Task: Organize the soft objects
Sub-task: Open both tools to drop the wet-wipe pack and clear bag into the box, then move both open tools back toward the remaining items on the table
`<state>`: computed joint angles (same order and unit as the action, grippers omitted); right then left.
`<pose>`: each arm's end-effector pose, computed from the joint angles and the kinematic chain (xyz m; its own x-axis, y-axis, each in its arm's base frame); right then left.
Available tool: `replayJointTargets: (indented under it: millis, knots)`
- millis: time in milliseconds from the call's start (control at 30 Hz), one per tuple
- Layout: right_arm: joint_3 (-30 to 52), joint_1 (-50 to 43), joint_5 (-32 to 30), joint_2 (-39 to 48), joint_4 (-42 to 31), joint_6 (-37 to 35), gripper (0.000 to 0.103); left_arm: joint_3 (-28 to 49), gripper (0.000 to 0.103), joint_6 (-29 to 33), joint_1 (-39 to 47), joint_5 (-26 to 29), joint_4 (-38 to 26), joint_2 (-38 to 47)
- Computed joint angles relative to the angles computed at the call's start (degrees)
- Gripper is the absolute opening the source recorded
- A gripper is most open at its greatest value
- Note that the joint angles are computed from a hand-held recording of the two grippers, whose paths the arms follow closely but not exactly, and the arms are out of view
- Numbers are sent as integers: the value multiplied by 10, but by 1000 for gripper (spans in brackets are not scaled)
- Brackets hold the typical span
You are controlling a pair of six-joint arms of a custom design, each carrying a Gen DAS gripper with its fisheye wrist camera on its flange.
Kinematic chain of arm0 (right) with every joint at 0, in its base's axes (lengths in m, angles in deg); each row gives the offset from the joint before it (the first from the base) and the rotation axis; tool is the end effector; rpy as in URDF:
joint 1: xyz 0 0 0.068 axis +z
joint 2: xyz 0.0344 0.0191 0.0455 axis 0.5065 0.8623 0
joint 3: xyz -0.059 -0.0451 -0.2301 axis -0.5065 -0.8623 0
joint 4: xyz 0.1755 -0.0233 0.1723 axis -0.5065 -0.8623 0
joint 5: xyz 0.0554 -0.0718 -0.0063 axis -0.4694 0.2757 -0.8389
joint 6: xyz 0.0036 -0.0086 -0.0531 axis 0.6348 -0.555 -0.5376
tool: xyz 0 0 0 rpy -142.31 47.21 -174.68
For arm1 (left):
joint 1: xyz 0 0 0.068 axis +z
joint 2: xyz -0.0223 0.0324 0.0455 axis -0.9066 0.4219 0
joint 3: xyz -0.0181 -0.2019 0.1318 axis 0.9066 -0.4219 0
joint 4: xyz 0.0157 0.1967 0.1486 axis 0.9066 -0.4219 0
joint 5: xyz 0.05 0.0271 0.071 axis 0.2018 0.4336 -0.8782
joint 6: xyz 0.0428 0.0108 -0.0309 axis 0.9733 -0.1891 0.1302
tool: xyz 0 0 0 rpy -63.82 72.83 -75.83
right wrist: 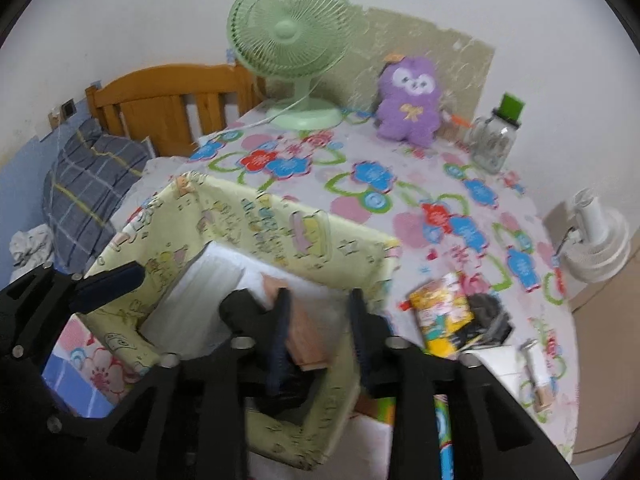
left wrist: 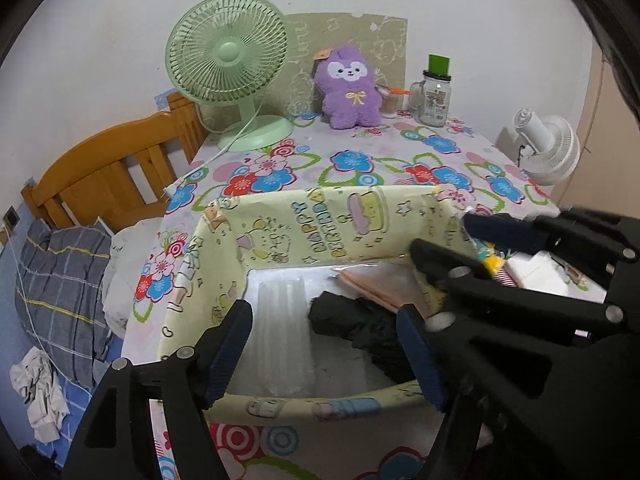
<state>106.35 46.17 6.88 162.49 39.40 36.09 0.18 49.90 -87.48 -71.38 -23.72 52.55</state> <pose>0.2735 0.0670 0.2194 -0.7365 0.0069 -0.6764 0.0694 0.9954 -0.0655 0.2889 -0.1212 0.2085 -0.6286 0.3865 -0.6749 0.4891 0.8712 0.0434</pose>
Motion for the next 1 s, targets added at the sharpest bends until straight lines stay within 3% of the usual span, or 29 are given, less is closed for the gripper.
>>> replayJointTargets:
  millis: [67, 100, 533, 1000]
  knots:
    - [-26, -1, 6, -35, 19, -1, 81, -4, 77, -3, -7, 5, -1, -10]
    - [-34, -3, 3, -47, 26, -6, 84, -6, 78, -5, -11, 5, -1, -15]
    - [-74, -46, -9, -156, -9, -31, 84, -15, 81, -39, -79, -35, -9, -59]
    - [-115, -179, -88, -264, -46, -88, 90, 5, 87, -90, -173, -82, -10, -60]
